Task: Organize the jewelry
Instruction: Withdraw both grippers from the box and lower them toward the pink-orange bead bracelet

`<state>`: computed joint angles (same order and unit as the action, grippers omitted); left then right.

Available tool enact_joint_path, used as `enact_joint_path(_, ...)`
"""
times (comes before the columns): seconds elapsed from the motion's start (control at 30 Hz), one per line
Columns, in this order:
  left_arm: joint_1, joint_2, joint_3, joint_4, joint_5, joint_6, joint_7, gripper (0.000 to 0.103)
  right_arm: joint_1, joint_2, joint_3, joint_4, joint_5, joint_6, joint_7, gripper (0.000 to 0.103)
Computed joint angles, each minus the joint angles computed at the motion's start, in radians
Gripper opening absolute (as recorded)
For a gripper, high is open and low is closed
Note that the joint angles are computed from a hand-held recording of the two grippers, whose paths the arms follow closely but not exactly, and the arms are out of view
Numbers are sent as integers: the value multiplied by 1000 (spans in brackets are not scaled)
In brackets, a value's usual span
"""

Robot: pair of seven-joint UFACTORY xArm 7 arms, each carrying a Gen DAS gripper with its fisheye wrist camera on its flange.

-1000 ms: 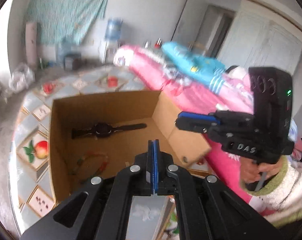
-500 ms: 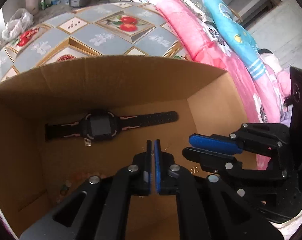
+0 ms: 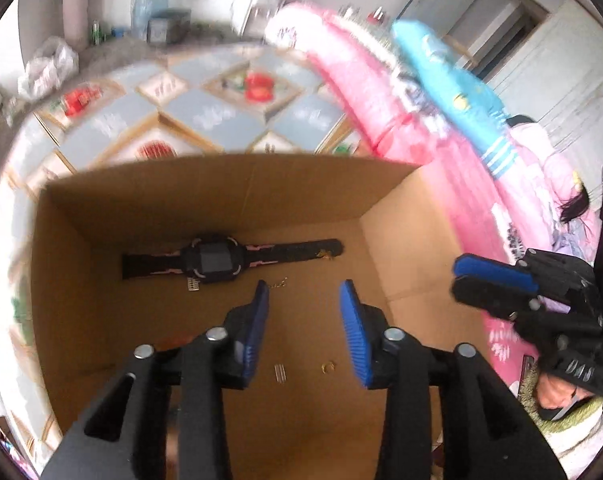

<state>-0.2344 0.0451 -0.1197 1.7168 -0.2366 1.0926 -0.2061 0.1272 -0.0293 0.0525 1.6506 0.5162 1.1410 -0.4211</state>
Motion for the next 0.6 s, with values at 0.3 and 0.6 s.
enact_joint_path(0.3,-65,-541,-11,-489,-18,-308,101,76,40,-469,-128,-428,218,-101,-134,23)
enact_joint_path(0.6,-139,-708,-64,-767,-79,-297,22,90,40,-608,-106,-733,79,-114,99,29)
